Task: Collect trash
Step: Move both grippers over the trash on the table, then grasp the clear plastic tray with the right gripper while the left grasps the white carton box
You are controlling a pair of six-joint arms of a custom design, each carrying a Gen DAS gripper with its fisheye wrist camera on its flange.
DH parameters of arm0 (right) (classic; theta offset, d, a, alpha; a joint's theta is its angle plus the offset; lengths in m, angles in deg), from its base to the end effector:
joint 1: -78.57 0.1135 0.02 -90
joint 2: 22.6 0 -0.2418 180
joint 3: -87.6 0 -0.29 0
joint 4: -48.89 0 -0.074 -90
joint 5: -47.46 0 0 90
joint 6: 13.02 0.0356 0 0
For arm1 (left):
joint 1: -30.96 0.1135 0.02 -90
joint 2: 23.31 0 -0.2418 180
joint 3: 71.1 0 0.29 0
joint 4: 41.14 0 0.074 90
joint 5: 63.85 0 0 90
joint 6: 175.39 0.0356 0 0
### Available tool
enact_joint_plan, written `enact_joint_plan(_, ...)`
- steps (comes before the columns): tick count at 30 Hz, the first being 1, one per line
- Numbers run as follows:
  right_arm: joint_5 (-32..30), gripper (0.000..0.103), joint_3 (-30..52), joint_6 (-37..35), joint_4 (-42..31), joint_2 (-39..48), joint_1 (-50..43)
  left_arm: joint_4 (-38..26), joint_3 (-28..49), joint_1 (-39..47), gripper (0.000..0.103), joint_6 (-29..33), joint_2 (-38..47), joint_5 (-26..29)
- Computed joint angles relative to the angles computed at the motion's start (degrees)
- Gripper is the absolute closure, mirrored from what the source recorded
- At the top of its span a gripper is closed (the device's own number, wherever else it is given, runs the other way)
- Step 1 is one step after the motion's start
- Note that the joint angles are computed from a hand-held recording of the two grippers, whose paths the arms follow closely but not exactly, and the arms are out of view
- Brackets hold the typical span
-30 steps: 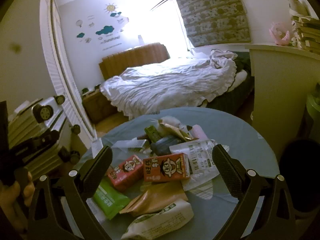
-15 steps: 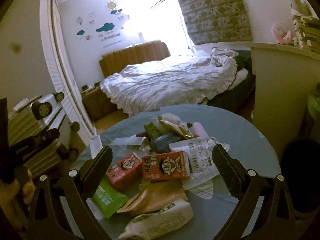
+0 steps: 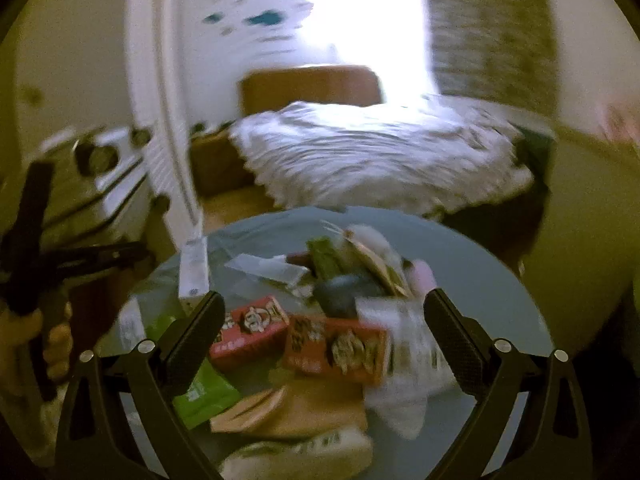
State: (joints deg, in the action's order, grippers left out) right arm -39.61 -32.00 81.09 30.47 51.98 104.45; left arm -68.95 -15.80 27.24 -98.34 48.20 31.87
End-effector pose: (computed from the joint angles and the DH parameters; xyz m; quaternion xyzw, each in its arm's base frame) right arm 0.2969 0.1420 0.2165 -0.1535 0.8634 0.1025 0.4695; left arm 0.2996 -0.0230 0.1858 -0.0546 0.9180 -0.1020 0.3793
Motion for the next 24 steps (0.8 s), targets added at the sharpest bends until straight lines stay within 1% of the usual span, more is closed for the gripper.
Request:
enact_joint_plan(2, -2.58, 0.018, 7.71, -6.86, -3.14, 7.39, -0.04, 0.41, 1.86, 0.55, 0.005, 0.01, 3.70, 1.77)
enact_joint_plan(3, -3.23, 0.020, 11.19, -9.73, -4.82, 10.64, 0.28, 0.51, 3.40, 0.50, 0.005, -0.14, 6.37, 2.48)
enact_joint_plan(4, -3.96, 0.024, 14.84, -12.70, -6.62, 14.10, 0.46, 1.23, 4.30, 0.38, 0.005, 0.14, 8.23, 2.42)
enact_joint_plan(5, -4.52, 0.026, 19.42, -15.99, -8.86, 18.47, 0.84, 1.99, 5.63, 0.29, 0.005, -0.02, 10.61, 2.76)
enact_joint_plan(6, -5.71, 0.027, 24.65, -19.34, -11.81, 23.24, 0.81, 1.20, 7.00, 0.09, 0.005, -0.20, 12.29, 2.91)
enact_joint_plan(7, -7.01, 0.030, 29.50, -21.72, -14.71, 27.45, 0.73, -0.27, 8.58, -0.16, 0.005, -0.24, 13.89, 2.73)
enact_joint_plan(8, -8.22, 0.034, 33.16, -23.26, -16.86, 30.79, 0.46, -0.44, 10.38, -0.67, 0.005, -0.14, 16.31, 1.93)
enact_joint_plan(9, -9.00, 0.034, 37.64, -24.62, -19.49, 34.56, 0.39, -0.44, 11.84, -0.98, 0.005, -0.08, 18.35, 1.23)
enact_joint_plan(10, -10.14, 0.034, 43.83, -26.49, -23.26, 39.66, 0.11, -0.48, 13.11, -1.19, 0.005, -0.16, 20.17, 0.80)
enact_joint_plan(11, -10.77, 0.035, 47.13, -27.45, -25.30, 42.44, 0.01, -1.58, 14.19, -1.27, 0.005, -0.10, 21.49, 0.40)
enact_joint_plan(12, -11.54, 0.036, 53.11, -28.84, -29.13, 47.10, -0.16, -2.50, 15.67, -1.16, 0.005, 0.10, 23.37, 0.01)
enact_joint_plan(13, -11.87, 0.036, 56.33, -29.51, -31.22, 49.55, -0.21, -2.83, 16.46, -1.04, 0.005, 0.16, 24.56, -0.04)
enact_joint_plan(14, -12.24, 0.036, 62.34, -30.91, -35.26, 54.03, -0.13, -2.97, 17.31, -0.86, 0.005, 0.37, 26.04, 0.22)
enact_joint_plan(15, -12.39, 0.036, 65.47, -31.66, -37.63, 56.31, 0.02, -2.49, 17.34, -0.39, 0.005, 0.52, 26.53, 1.54)
enact_joint_plan(16, -12.07, 0.041, 69.84, -32.92, -40.63, 59.54, 0.37, -2.00, 17.36, 0.01, 0.005, 0.52, 26.91, 2.63)
enact_joint_plan(17, -11.51, 0.046, 72.84, -33.48, -42.58, 61.71, 0.62, -1.78, 17.42, 0.19, 0.005, 0.61, 27.21, 3.01)
enact_joint_plan(18, -10.75, 0.049, 75.36, -33.69, -44.34, 63.60, 0.96, -0.01, 17.14, 0.01, 0.005, -0.06, 27.48, 3.91)
enact_joint_plan(19, -10.13, 0.058, 76.45, -33.63, -44.89, 64.50, 1.21, 0.02, 17.10, -0.14, 0.005, 0.43, 27.50, 3.45)
enact_joint_plan(20, -9.94, 0.063, 75.84, -32.81, -43.93, 64.32, 1.40, 0.44, 16.95, -0.12, 0.005, 0.68, 27.53, 3.67)
enact_joint_plan(21, -10.89, 0.065, 76.17, -31.66, -44.15, 64.46, 1.31, 0.27, 17.01, 0.13, 0.005, 1.17, 27.60, 3.90)
enact_joint_plan(22, -12.32, 0.072, 74.84, -30.20, -43.21, 63.42, 1.01, -0.33, 17.27, 0.43, 0.006, 1.73, 27.62, 3.83)
enact_joint_plan(23, -13.59, 0.083, 74.44, -29.28, -43.07, 62.71, 0.26, -0.35, 17.43, 0.68, 0.007, 1.73, 27.71, 4.24)
enact_joint_plan(24, -15.23, 0.084, 72.73, -27.52, -42.27, 61.02, -0.61, -0.39, 17.29, 1.15, 0.008, 1.73, 27.52, 5.00)
